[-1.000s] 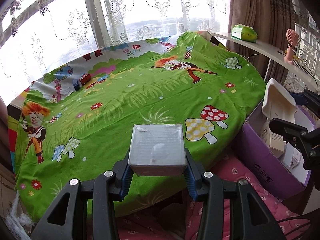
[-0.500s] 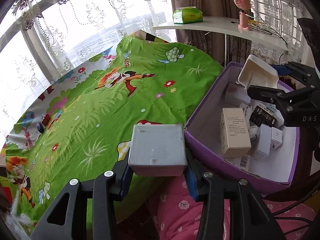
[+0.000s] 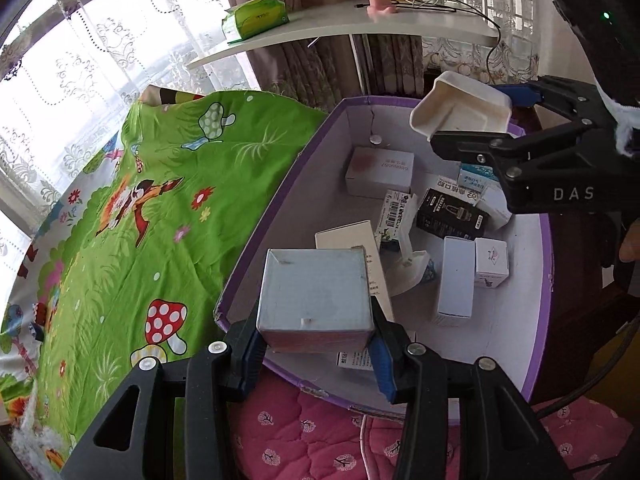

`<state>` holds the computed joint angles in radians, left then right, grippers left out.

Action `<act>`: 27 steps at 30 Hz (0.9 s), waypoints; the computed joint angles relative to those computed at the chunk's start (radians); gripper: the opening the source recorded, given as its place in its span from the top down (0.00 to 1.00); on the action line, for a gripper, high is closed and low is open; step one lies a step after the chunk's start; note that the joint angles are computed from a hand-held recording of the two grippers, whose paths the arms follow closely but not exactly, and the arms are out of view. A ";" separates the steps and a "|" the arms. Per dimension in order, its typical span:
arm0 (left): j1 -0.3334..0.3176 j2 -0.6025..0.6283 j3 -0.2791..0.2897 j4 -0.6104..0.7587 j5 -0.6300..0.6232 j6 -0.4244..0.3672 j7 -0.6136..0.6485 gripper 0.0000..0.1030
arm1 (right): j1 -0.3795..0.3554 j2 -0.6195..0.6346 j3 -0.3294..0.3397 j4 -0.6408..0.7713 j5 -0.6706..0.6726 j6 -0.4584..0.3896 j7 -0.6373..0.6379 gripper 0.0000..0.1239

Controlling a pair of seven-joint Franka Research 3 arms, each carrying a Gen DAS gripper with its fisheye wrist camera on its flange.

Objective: Organize rigid objects
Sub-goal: 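Open both grippers to drop the tray and box inside, then move both open grippers back over the bed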

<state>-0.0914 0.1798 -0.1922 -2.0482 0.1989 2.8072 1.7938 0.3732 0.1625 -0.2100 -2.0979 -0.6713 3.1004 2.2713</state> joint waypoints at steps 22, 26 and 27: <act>0.195 0.151 -0.203 0.161 -0.577 0.073 0.345 0.26 | -0.118 0.038 0.111 0.108 0.057 -0.106 0.102 0.24; 0.272 0.151 -0.170 0.152 -0.647 0.122 0.342 0.26 | -0.110 0.135 0.192 0.255 0.243 -0.172 -0.102 0.23; 0.284 0.154 -0.144 0.154 -0.643 0.140 0.317 0.26 | -0.096 0.173 0.206 0.312 0.263 -0.198 -0.147 0.23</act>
